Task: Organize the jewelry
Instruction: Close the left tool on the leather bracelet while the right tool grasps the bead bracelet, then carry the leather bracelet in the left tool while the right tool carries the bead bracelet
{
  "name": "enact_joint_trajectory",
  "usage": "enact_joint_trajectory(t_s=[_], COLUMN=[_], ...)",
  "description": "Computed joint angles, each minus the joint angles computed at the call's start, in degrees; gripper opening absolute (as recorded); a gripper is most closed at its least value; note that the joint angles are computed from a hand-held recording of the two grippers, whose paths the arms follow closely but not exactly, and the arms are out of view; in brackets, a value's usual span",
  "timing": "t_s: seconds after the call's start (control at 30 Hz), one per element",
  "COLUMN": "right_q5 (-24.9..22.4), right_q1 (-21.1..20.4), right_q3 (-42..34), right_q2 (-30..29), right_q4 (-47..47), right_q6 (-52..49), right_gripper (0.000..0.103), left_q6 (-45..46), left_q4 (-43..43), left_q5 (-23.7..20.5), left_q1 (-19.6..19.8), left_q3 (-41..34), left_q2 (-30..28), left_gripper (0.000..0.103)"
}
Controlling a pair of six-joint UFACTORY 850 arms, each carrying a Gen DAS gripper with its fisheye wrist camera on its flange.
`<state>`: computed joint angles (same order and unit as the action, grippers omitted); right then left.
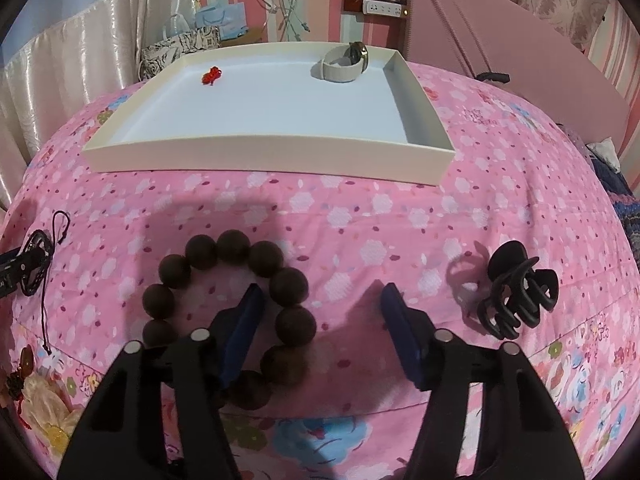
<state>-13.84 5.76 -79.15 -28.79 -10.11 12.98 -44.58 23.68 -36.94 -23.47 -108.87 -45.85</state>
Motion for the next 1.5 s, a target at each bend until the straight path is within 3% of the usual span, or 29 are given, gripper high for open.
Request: enact_joint_trajectory(t_s=[0.17,0.3,0.37,0.5,0.77,1.5], right_q5=[0.00,-0.09,-0.44,-0.96,-0.88,1.40], right_q1=[0.25,0.51,0.72,1.06,0.60,-1.63], right_q3=[0.08,0.20,0.03,-0.07,0.07,0.31], right_q2=[0.22,0.38,0.35,0.40,0.74,2.25], right_q4=[4.01,4.19,2.98,0.08,7.80,33.56], right_q6=[-4.43,-4.57,-3.26,-0.26,-7.78,-32.76], right_gripper=[0.037,0.026,0.022,0.021,0.019,0.019], left_q6=[-1.30,-1.98,-1.57,-1.10,-0.87,-4.10], left_q4=[1.80,3.04,2.89,2.43,1.35,5.05], left_q5=[-0.37,-1.26,-1.66,-2.09,-3.19,-2.11], left_q1=[-0.43,-0.74,-0.84,-0.80,-0.45,-1.84], left_q3=[0.64,-0.15,-0.95,-1.94,-2.59,-0.15], left_q2=[0.44,-0.07,-0.47,-0.99,-1.12,2.25], left_gripper=[0.050,0.047,0.039,0.031,0.015,0.012])
